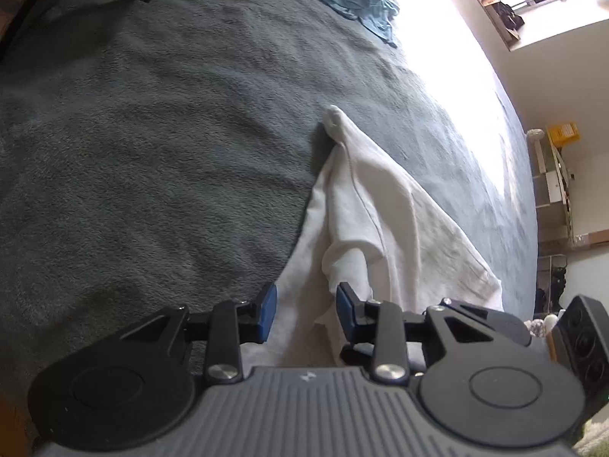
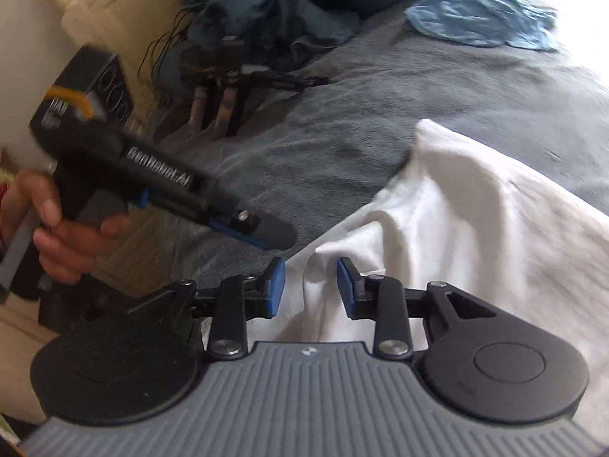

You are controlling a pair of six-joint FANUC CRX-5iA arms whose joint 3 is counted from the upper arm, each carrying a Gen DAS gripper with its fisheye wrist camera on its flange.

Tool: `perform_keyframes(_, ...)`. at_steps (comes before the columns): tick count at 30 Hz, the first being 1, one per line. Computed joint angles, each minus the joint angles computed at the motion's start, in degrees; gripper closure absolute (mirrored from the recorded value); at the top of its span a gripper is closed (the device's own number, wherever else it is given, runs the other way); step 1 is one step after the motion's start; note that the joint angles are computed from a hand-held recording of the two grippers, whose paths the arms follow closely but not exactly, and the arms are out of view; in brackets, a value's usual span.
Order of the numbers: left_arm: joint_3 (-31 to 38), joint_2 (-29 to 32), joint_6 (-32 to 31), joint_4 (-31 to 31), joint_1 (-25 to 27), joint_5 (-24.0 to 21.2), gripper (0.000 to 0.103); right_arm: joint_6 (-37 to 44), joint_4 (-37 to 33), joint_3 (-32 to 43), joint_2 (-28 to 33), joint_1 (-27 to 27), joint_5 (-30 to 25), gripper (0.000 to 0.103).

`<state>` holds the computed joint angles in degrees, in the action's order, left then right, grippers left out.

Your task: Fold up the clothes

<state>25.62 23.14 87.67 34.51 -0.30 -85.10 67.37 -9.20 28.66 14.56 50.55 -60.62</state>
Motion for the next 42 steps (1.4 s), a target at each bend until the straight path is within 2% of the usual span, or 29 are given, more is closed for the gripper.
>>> perform_keyframes(2,0.7,0.7,-0.7,0.1,0.0,-0.1,0.067,4.2,0.2,2.9,2.3,1.0,-2.5,0.062)
perform_keyframes(5,2.0,2.0,-3.7,1.1,-0.5,-0.7,0.066,9.1,0.0,5.4,4.4,2.2,-4.8,0.059)
perform_keyframes(10,6.6,4.5,-10.8,-1.5,-3.4,-4.0,0.066,5.4,-3.0,5.9,3.0,0.7,-6.5,0.054)
perform_keyframes(13,7.7,5.1,-12.7,-3.3,-4.7,-5.1,0.083,2.5,-1.7,5.2,1.5,0.0,-8.2,0.054)
perform_keyframes(14,7.2,5.0,-12.7,-3.2,-4.8,-5.1,0.096,0.6,0.1,4.1,0.5,0.0,-7.5,0.054)
perform_keyframes(17,2.4,3.8,-10.5,2.3,-3.2,-4.8,0.101,-6.3,3.9,1.1,-1.4,-1.2,-4.0,0.054)
perform_keyframes(19,-2.1,2.9,-7.7,7.0,-1.6,-4.2,0.101,-10.0,5.3,-0.4,-1.9,-2.2,-0.9,0.057)
perform_keyframes(20,-3.9,2.4,-6.1,8.2,-1.0,-3.8,0.101,-11.3,6.1,-1.1,-1.9,-2.4,1.0,0.063)
perform_keyframes(24,-8.9,2.0,-2.8,10.4,1.1,-2.3,0.101,-10.4,4.1,-0.6,0.6,-3.7,5.3,0.077)
perform_keyframes(27,-9.2,2.2,-3.8,9.1,1.4,-2.4,0.101,-6.0,0.4,2.5,4.1,-4.9,4.6,0.082)
perform_keyframes(31,-7.9,2.2,-6.8,5.5,0.7,-3.6,0.101,-7.1,7.1,3.1,7.5,-3.6,1.4,0.090)
perform_keyframes(33,-6.9,2.2,-8.1,3.9,0.2,-4.0,0.101,-9.4,8.4,2.4,8.0,-4.0,1.4,0.100)
perform_keyframes(37,-4.7,2.5,-10.0,1.4,-0.6,-4.8,0.100,-12.9,7.7,0.9,6.3,-5.0,3.0,0.095)
perform_keyframes(42,-3.3,2.4,-10.9,-0.6,-1.2,-5.4,0.097,-9.1,-1.9,0.5,4.1,-6.8,3.6,0.094)
